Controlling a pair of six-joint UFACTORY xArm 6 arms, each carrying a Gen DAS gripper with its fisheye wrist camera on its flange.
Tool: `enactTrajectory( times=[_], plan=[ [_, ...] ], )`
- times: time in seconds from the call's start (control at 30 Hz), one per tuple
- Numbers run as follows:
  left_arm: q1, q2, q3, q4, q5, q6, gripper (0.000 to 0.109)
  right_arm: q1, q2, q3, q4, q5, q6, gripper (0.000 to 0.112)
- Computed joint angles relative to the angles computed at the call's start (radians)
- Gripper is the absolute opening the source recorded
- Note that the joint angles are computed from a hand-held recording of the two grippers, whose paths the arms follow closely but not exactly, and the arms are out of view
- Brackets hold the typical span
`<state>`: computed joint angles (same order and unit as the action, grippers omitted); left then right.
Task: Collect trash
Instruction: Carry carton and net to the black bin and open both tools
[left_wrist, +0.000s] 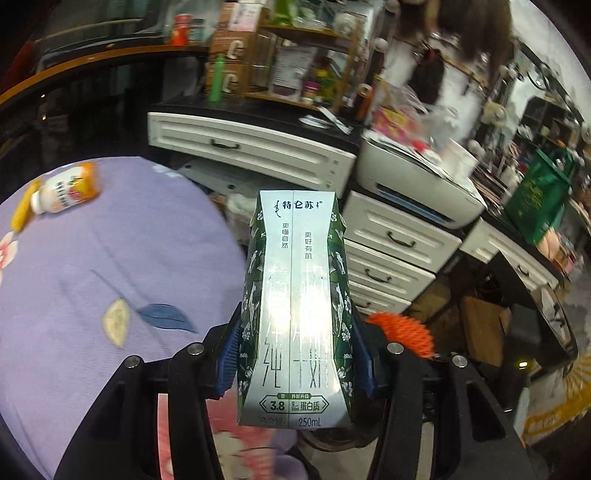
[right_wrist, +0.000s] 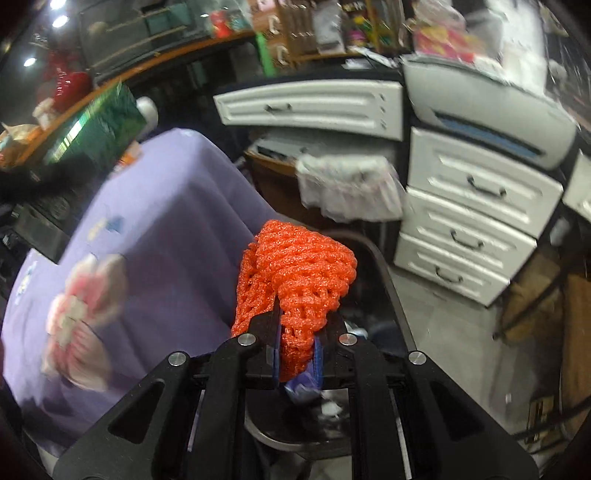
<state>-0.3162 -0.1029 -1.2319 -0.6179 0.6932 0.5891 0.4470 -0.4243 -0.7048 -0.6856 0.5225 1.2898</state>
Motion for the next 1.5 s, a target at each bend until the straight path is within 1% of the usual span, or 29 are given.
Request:
enactTrajectory(
  times=[0.1,0.13,0.17,0.23,0.27,0.37,0.6,0.77,0.9,0.93,1.0,1.03,1.07,1.23,1.43,1.5],
  plan=[
    [-0.059,0.005,0.021,0.018,-0.020,-0.006,0.051,-0.026,0.009,0.047,0.025,-0.032,0.023,0.016],
    [-0.069,0.011,0.022,0.026,-0.019,-0.011,0.051,-0.027,0.012,0.055,0.029,-0.030,0.034,0.024],
    [-0.084,0.020,0.024,0.036,-0.023,-0.019,0.051,-0.030,0.016,0.063,0.038,-0.024,0.043,0.038],
    [-0.105,0.033,0.034,0.060,-0.038,-0.029,0.051,-0.042,0.003,0.095,0.033,-0.040,0.085,0.053],
    [-0.115,0.044,0.040,0.079,-0.043,-0.039,0.051,-0.044,-0.006,0.107,0.019,-0.042,0.108,0.056],
    [-0.130,0.079,0.041,0.112,-0.040,-0.068,0.051,-0.051,-0.035,0.128,0.001,-0.008,0.139,0.057],
    [-0.161,0.142,0.045,0.164,-0.014,-0.106,0.051,-0.089,-0.133,0.183,-0.037,0.033,0.215,0.057],
    [-0.188,0.164,0.061,0.197,-0.021,-0.111,0.051,-0.119,-0.192,0.216,-0.055,0.061,0.241,0.057],
    [-0.205,0.182,0.066,0.223,-0.024,-0.121,0.051,-0.128,-0.211,0.225,-0.056,0.070,0.248,0.057],
    [-0.208,0.186,0.067,0.225,-0.026,-0.116,0.052,-0.129,-0.216,0.227,-0.055,0.072,0.247,0.057],
    [-0.211,0.190,0.066,0.233,-0.018,-0.113,0.064,-0.134,-0.220,0.232,-0.053,0.070,0.244,0.057],
    [-0.214,0.189,0.068,0.234,-0.021,-0.111,0.073,-0.136,-0.223,0.234,-0.054,0.071,0.246,0.057],
    [-0.215,0.185,0.074,0.237,-0.031,-0.110,0.076,-0.137,-0.223,0.236,-0.053,0.070,0.246,0.057],
    [-0.216,0.165,0.080,0.226,-0.036,-0.090,0.078,-0.144,-0.232,0.243,-0.056,0.067,0.247,0.057],
    [-0.193,0.112,0.094,0.154,-0.038,-0.033,0.082,-0.137,-0.227,0.232,-0.068,0.071,0.246,0.057],
    [-0.187,0.097,0.098,0.148,-0.044,-0.027,0.083,-0.133,-0.226,0.227,-0.072,0.075,0.248,0.057]
  ],
)
